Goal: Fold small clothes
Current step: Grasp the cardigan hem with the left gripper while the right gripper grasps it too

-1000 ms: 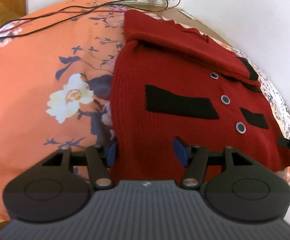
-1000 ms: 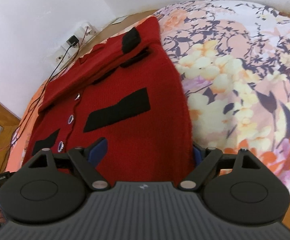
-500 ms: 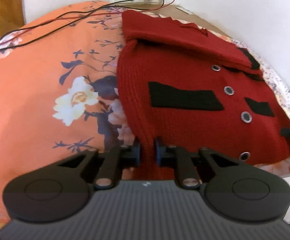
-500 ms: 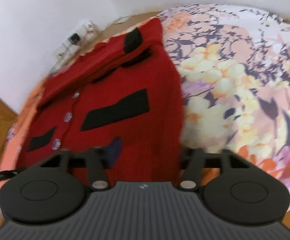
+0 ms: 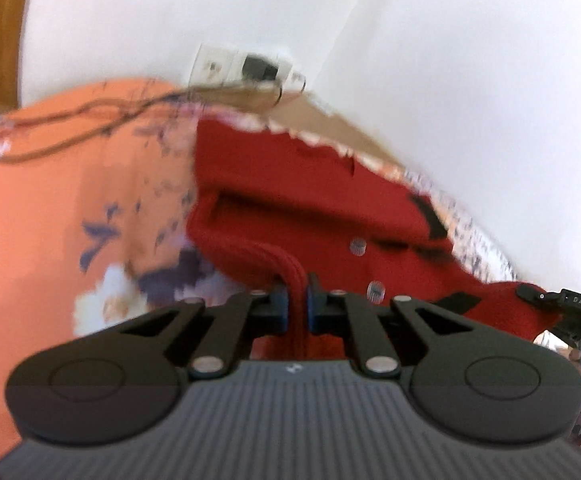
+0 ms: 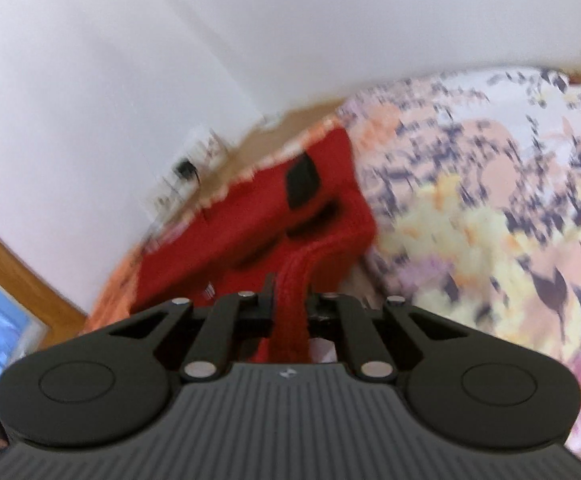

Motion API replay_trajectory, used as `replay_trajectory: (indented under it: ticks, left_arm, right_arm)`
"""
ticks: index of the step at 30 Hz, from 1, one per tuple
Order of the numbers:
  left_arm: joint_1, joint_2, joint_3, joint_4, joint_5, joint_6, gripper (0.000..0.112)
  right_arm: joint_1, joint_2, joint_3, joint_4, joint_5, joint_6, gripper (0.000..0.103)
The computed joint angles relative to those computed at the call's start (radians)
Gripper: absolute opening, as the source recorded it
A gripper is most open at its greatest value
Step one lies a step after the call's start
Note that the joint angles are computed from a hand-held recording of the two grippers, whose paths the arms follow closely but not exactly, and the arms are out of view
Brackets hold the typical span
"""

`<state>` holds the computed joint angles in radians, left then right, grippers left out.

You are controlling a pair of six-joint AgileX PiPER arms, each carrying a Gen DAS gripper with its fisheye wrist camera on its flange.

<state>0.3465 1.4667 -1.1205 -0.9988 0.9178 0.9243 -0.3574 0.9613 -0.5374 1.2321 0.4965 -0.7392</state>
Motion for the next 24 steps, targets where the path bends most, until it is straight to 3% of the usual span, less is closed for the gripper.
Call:
replay_trajectory:
  ticks: [11, 20, 24]
  left_arm:
    - [-0.12, 0.148, -0.285, 0.038, -0.154, -0.169, 0.009]
    - [-0.236, 0.395, -0.633, 0.279, -0.302, -0.463, 0.009]
    - [-0.274, 0.54, -0.804, 0.401, -0.304, -0.603, 0.009]
  right_arm:
    - [0.093, 0.207, -0.271, 0.199, -0.104, -0.178, 0.008]
    - [0.089, 0.506, -0.563, 0.376, -0.159, -0.327, 0.008]
    - [0.093, 0.66, -0.699, 0.369, -0.178, -0.331, 0.008]
